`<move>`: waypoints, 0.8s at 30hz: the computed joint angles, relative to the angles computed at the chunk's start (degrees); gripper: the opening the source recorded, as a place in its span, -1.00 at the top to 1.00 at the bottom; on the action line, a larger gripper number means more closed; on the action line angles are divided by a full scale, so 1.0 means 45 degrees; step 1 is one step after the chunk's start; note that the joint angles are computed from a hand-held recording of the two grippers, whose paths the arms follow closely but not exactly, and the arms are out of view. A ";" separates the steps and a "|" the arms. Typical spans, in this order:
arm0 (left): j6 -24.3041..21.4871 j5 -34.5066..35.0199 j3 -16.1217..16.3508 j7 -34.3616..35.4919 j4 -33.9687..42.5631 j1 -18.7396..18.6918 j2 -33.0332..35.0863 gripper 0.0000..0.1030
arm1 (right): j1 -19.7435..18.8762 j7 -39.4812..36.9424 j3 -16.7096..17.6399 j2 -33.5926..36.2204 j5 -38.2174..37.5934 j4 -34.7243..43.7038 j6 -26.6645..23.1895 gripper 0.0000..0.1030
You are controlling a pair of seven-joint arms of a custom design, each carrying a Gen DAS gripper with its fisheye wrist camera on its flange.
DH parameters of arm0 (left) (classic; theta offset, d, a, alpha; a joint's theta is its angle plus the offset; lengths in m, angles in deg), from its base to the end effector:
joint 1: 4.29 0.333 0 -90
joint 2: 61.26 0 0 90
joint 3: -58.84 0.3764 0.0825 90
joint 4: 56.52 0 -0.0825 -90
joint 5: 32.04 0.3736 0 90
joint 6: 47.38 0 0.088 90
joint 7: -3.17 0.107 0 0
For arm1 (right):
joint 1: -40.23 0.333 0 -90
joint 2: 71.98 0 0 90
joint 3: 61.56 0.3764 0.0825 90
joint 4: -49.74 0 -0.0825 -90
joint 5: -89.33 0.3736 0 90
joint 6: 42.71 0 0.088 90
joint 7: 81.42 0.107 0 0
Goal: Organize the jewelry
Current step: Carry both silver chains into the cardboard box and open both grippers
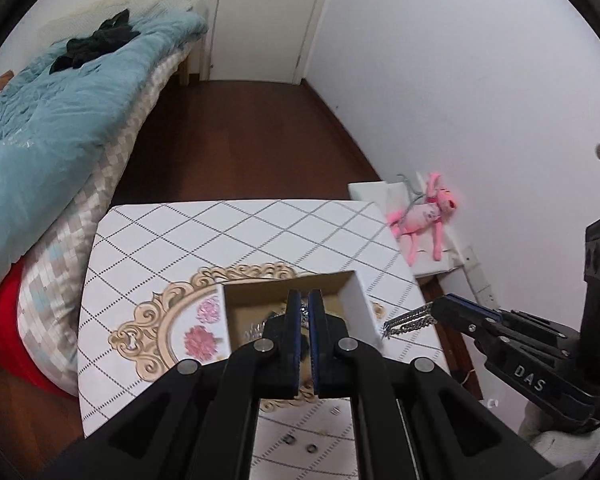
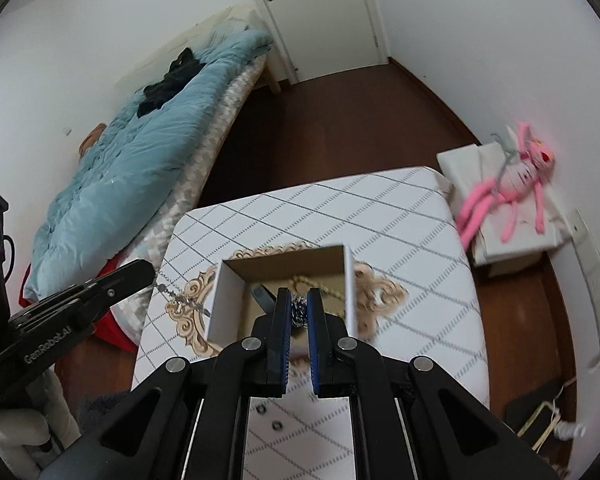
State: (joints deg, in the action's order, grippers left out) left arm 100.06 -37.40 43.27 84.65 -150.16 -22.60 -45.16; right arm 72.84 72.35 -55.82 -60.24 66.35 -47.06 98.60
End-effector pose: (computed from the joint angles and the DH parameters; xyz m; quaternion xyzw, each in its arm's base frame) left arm 0.5931 -0.3640 0.5983 -0.5422 0.7711 -0.3270 0.0675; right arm 0.5288 0.4105 0.6023 -0.5962 0.7373 -0.1239 0.2926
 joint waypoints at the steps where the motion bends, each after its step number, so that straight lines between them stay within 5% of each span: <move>1: -0.0249 0.0068 0.0044 0.0013 0.0264 0.0004 0.0246 0.98 | -0.0088 -0.0296 0.0041 0.0235 0.0248 0.0291 -0.0097 0.84; 14: -0.3236 0.0361 0.0331 -0.0289 0.2686 -0.0125 0.2512 0.93 | -0.0430 -0.3202 0.0107 0.2652 0.3569 0.2234 -0.1481 0.84; 19: -0.4362 0.1283 0.0797 -0.1298 0.3813 -0.0537 0.3128 0.83 | -0.0603 -0.4260 0.0187 0.3738 0.4705 0.3656 -0.3021 0.83; 20: -0.4617 0.1607 0.0938 -0.1543 0.4024 -0.0669 0.3226 0.69 | -0.0559 -0.4260 0.0101 0.3965 0.4750 0.4008 -0.3456 0.83; 23: -0.4803 0.2258 0.1166 -0.2068 0.4092 -0.0824 0.3260 -0.27 | -0.0456 -0.4252 -0.0111 0.4245 0.4762 0.4407 -0.3911 0.82; 24: -0.4618 0.2347 0.1158 -0.2143 0.3921 -0.0774 0.3174 -0.31 | -0.0417 -0.4169 -0.0193 0.4219 0.4706 0.4363 -0.3913 0.77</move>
